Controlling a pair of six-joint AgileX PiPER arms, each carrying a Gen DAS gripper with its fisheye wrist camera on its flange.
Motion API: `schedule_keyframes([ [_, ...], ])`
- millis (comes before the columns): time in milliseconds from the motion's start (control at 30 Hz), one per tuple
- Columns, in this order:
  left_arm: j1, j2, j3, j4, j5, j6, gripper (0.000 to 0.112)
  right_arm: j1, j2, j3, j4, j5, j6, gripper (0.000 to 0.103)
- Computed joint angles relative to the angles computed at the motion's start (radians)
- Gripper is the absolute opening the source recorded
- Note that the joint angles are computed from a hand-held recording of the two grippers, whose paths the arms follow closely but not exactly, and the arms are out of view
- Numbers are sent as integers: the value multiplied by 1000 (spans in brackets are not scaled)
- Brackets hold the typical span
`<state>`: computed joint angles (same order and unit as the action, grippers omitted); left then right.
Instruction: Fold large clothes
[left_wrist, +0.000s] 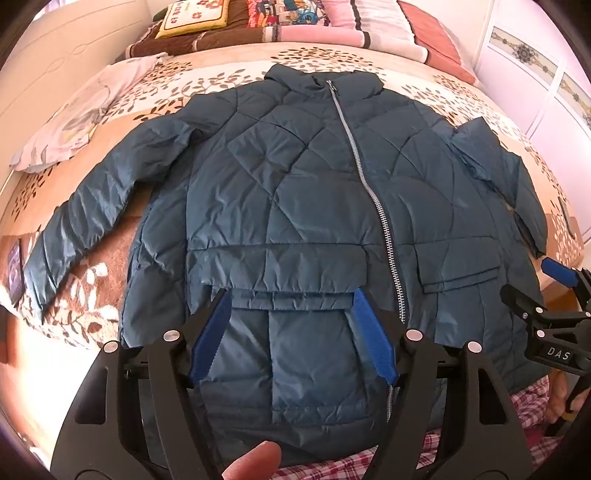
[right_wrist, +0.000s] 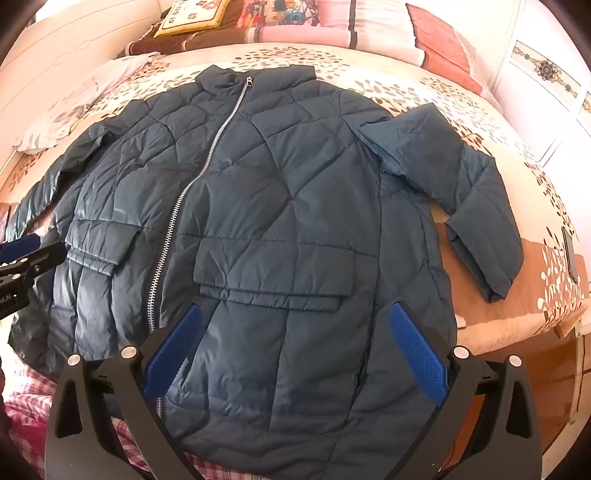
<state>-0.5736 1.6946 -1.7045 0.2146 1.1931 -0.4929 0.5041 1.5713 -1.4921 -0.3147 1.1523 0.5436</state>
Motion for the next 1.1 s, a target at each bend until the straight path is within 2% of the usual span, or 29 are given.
schedule_keyframes([
  [867, 12, -20, 9, -32, 13, -14, 71, 0, -8, 10, 22, 2, 4, 98],
  [1100, 15, -13, 7, -35, 18, -14, 75, -10, -9, 16, 37, 0, 0, 98],
])
